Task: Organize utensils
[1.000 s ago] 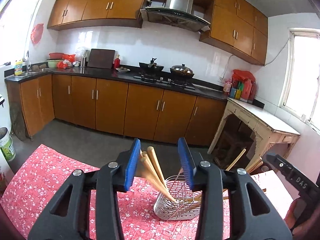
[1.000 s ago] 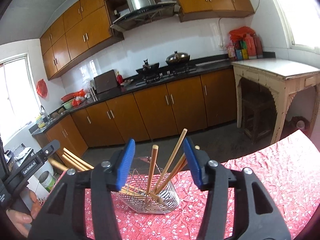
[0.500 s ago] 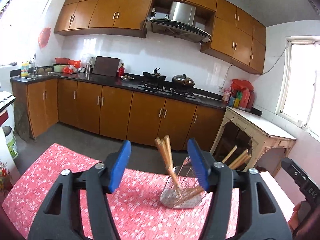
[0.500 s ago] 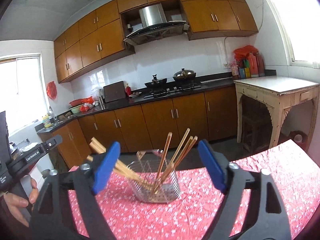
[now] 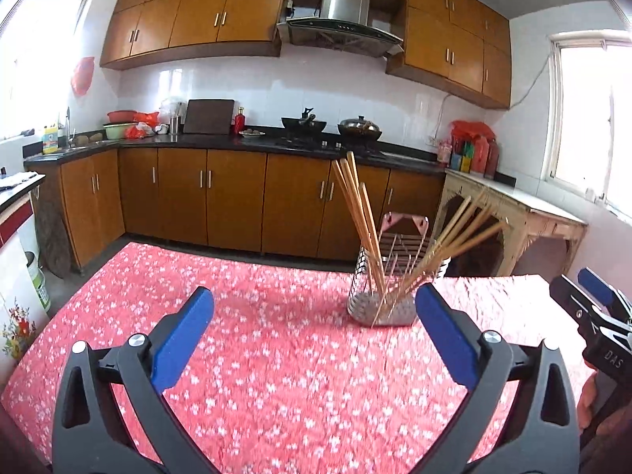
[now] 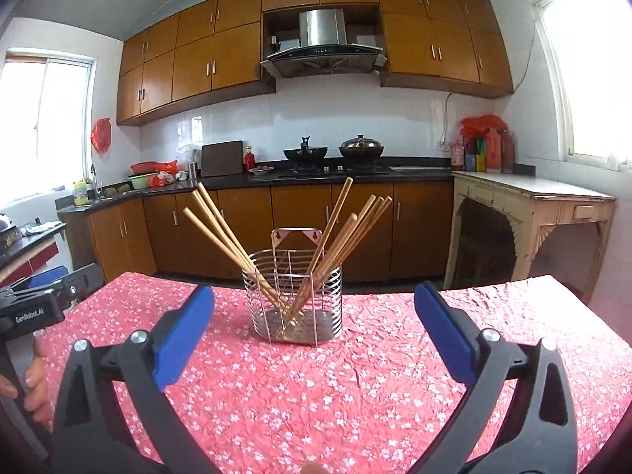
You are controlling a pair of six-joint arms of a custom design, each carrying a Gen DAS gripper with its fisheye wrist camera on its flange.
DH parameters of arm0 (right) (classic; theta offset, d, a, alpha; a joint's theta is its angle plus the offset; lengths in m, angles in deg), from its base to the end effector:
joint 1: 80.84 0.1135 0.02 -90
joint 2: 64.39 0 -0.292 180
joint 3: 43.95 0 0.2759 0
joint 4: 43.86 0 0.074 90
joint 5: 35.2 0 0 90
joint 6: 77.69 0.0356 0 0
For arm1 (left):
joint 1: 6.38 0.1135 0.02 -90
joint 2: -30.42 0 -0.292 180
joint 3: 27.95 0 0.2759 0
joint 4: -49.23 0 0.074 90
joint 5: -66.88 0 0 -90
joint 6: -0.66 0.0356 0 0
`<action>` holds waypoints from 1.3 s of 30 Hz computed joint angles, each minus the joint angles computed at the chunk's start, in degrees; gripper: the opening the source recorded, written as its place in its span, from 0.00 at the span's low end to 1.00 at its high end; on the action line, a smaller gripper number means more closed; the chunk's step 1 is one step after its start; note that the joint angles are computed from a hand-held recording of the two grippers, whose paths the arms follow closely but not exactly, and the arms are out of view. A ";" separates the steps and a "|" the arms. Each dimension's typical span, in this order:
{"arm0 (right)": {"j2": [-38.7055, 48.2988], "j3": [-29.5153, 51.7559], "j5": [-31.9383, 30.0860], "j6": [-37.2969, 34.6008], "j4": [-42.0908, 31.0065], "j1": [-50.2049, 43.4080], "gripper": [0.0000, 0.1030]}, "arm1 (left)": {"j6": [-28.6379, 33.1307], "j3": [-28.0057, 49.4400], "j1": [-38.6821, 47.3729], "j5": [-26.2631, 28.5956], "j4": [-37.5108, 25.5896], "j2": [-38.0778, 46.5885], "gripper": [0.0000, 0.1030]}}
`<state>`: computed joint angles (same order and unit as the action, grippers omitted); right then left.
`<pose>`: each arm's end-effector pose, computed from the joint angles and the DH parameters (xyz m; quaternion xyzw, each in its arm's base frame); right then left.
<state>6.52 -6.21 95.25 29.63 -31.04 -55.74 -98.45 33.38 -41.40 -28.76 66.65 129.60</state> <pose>0.2364 0.0852 0.2033 0.1447 0.7819 -0.0707 0.6022 0.3189 -0.2192 0.1943 0.1565 0.8057 -0.1766 0.5433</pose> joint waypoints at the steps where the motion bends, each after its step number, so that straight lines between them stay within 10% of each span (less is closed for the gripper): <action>1: -0.15 -0.68 0.38 -0.13 0.59 0.27 0.96 | 0.32 -1.21 -0.16 -0.13 1.32 -0.23 0.98; 22: 4.67 -8.14 12.20 -2.05 15.11 9.69 0.96 | 4.97 -11.29 -4.86 -9.70 17.61 1.93 0.98; 39: 5.20 -8.92 11.85 -1.24 16.33 9.99 0.96 | 3.16 -11.83 -4.78 -8.88 17.99 1.74 0.98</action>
<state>11.71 -15.12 107.10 28.38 -14.71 -45.75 -95.28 21.55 -46.18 -37.64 84.64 131.34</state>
